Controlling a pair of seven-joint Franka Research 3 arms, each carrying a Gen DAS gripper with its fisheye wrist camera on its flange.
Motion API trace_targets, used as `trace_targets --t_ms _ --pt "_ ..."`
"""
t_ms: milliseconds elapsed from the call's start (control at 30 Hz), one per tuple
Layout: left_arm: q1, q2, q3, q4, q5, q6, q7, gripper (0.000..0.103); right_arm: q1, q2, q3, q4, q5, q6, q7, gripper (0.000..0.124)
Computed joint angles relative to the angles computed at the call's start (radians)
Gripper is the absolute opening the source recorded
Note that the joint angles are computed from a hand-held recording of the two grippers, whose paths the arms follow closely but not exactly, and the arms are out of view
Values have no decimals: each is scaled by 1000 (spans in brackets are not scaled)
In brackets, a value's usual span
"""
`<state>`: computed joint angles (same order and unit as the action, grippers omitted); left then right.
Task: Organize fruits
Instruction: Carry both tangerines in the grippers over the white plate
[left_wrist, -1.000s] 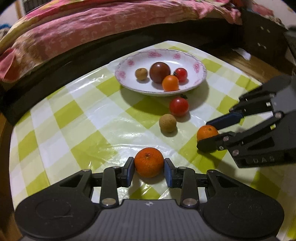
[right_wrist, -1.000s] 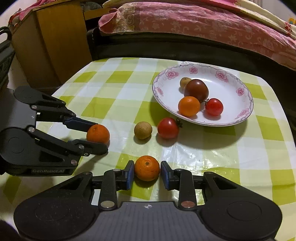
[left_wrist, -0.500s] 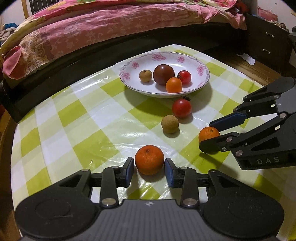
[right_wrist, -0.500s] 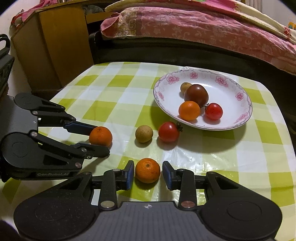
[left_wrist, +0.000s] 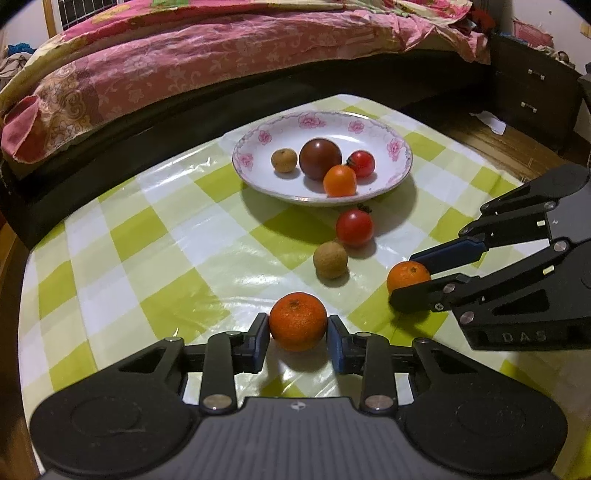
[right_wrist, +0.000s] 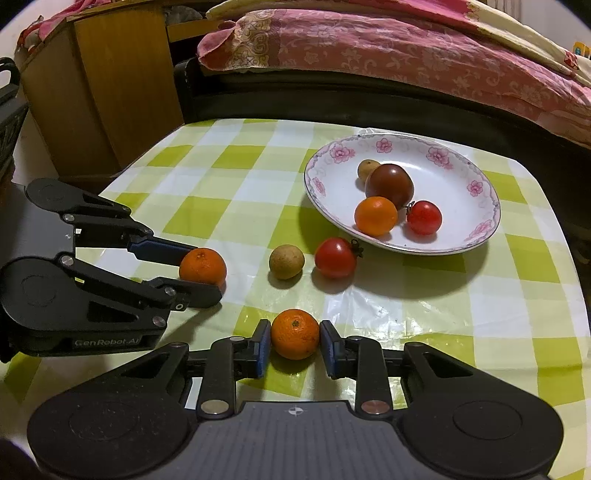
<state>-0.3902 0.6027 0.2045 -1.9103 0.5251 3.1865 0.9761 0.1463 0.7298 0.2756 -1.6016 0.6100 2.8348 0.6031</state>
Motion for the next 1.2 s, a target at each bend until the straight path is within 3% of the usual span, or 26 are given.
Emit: trace_targets --t_ms 400,633,900,1200 --pt "15 26 -27 59 -33 21 30 41 -34 -8 40 7 79 30 -35 25" --pt "-10 50 4 103 -50 28 37 41 -39 2 45 28 98 58 -30 25" --pt "-24 108 34 207 -66 19 35 41 -31 41 36 98 81 71 10 25" --pt "10 194 3 348 -55 -34 33 40 1 118 -4 206 4 93 100 25"
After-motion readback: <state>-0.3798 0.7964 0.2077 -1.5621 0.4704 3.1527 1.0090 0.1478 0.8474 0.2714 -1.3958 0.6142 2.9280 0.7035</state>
